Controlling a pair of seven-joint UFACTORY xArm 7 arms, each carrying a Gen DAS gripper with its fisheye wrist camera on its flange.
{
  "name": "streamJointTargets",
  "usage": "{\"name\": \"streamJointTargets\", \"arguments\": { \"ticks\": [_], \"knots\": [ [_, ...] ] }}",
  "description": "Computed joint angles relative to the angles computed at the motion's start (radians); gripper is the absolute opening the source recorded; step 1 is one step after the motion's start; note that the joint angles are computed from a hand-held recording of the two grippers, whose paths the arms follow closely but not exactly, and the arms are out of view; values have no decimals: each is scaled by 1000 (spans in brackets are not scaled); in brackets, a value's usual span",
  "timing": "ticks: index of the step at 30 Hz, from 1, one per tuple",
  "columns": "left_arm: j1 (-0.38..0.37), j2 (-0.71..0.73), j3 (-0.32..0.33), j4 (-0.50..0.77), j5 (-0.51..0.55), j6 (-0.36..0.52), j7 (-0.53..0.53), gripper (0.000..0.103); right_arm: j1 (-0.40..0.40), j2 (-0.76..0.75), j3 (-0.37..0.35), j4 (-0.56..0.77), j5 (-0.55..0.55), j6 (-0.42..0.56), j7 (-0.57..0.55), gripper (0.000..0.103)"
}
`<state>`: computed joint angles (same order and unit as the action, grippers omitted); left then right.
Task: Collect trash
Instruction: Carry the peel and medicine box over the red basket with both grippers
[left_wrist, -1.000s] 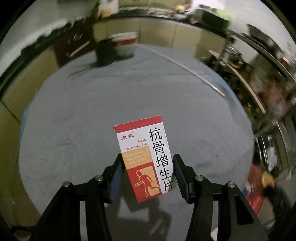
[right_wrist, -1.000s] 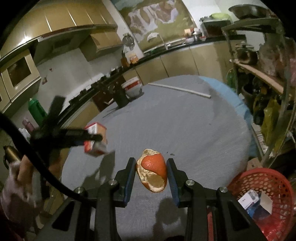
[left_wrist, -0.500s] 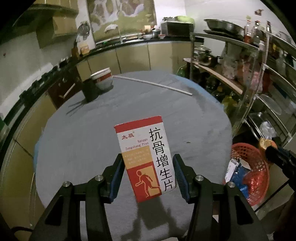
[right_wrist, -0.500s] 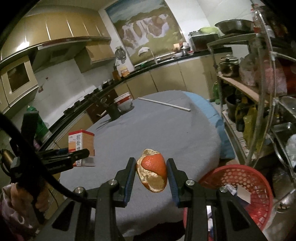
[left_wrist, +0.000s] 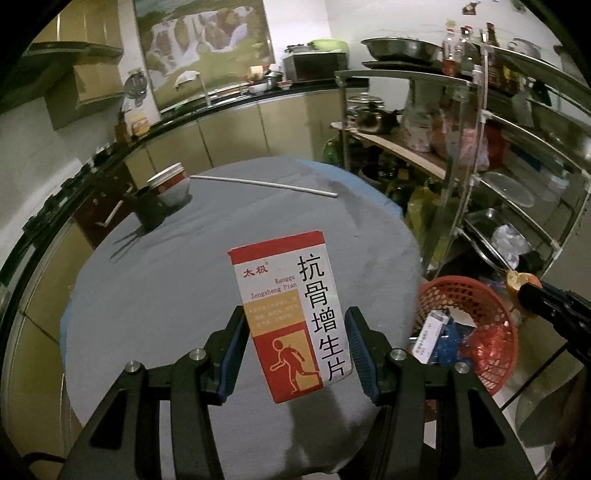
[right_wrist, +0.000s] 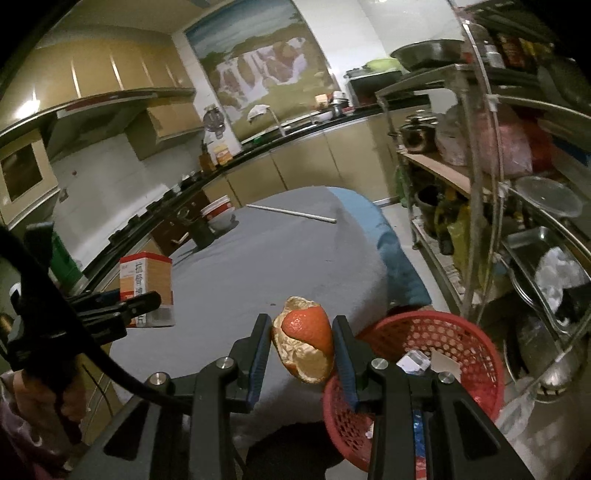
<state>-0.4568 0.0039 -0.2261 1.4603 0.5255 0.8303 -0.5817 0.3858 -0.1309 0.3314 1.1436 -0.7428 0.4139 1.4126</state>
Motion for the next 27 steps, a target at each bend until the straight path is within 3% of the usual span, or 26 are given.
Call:
{"name": "streamJointTargets", "arguments": {
  "ticks": [7, 19, 27],
  "knots": [
    [-22, 24, -8, 12, -37, -52, 55, 55, -37, -69, 4, -67, 24, -7, 12, 36],
    [-35, 18, -16, -56, -312, -206, 277, 55, -153, -209, 35, -212, 134, -39, 18, 36],
    [-42, 31, -15, -49, -370, -211, 315, 55, -206, -227, 74, -243, 192, -73, -10, 36]
  ]
}}
